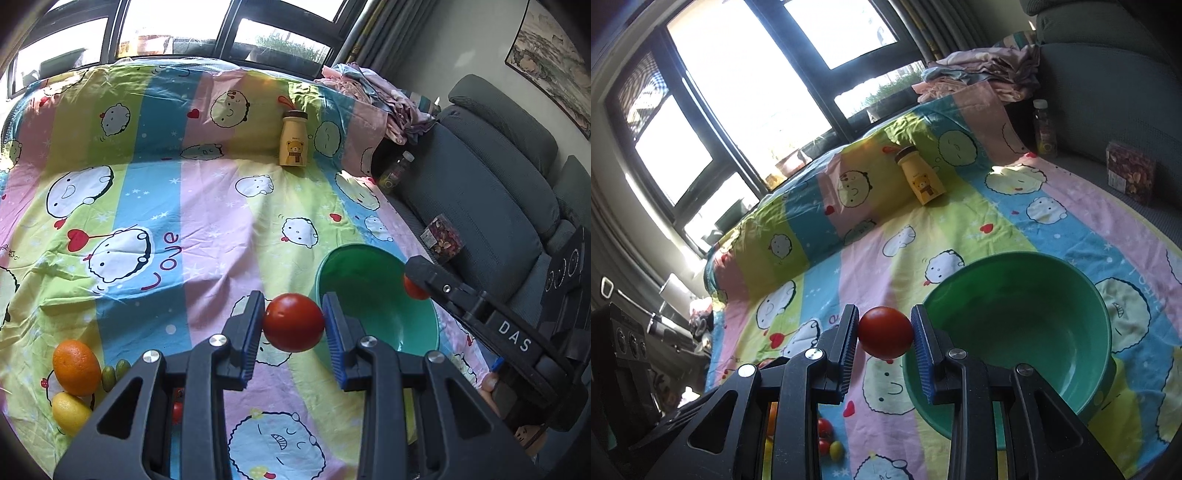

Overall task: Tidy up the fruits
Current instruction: 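Lift both held cherry tomatoes and carry them toward the green bowl, then lower both tomatoes into the green bowl and open both grippers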

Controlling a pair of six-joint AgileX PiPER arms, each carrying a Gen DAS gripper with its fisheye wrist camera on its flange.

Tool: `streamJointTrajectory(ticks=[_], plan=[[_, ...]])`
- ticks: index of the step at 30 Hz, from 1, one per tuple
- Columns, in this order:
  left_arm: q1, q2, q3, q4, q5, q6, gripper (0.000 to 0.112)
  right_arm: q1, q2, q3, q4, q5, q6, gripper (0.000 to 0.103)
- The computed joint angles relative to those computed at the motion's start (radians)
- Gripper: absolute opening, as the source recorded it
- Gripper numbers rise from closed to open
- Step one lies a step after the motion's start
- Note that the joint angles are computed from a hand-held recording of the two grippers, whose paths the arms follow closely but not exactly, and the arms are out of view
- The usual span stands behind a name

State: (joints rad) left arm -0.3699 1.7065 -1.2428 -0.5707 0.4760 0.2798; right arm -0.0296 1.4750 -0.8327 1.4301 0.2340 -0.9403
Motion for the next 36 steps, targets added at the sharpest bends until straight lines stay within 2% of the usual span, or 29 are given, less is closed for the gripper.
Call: streamJointTrajectory(ticks=[9,13,18,30,36], plan=[[-0.053,0.098,-0.096,0.043,0.019,-0.057,0.032,-0.085,0.04,0.009,-0.007,0.022,0.026,0.031],[-0.083,0.143,-0.145,0.062,0.033,-0.077,0.032,-0.105,0.06,0.003,-0.078,0.002,0.108,0.031],[-0.107,0.201,-0.207,0.067,0.059,-0.082,0.032,-0.136,0.084,0.002,-0.077,0.011,0.113,0.031],[-0.146,0.295,-0.31,0.107,0.096,-0.126,0.032,-0.165,0.131,-0.015,-0.25,-0.016,0.301,0.031],[-0.156,0.336,-0.345,0.111,0.117,-0.133,0.032,-0.166,0.15,-0.023,-0.419,-0.037,0.477,0.031]])
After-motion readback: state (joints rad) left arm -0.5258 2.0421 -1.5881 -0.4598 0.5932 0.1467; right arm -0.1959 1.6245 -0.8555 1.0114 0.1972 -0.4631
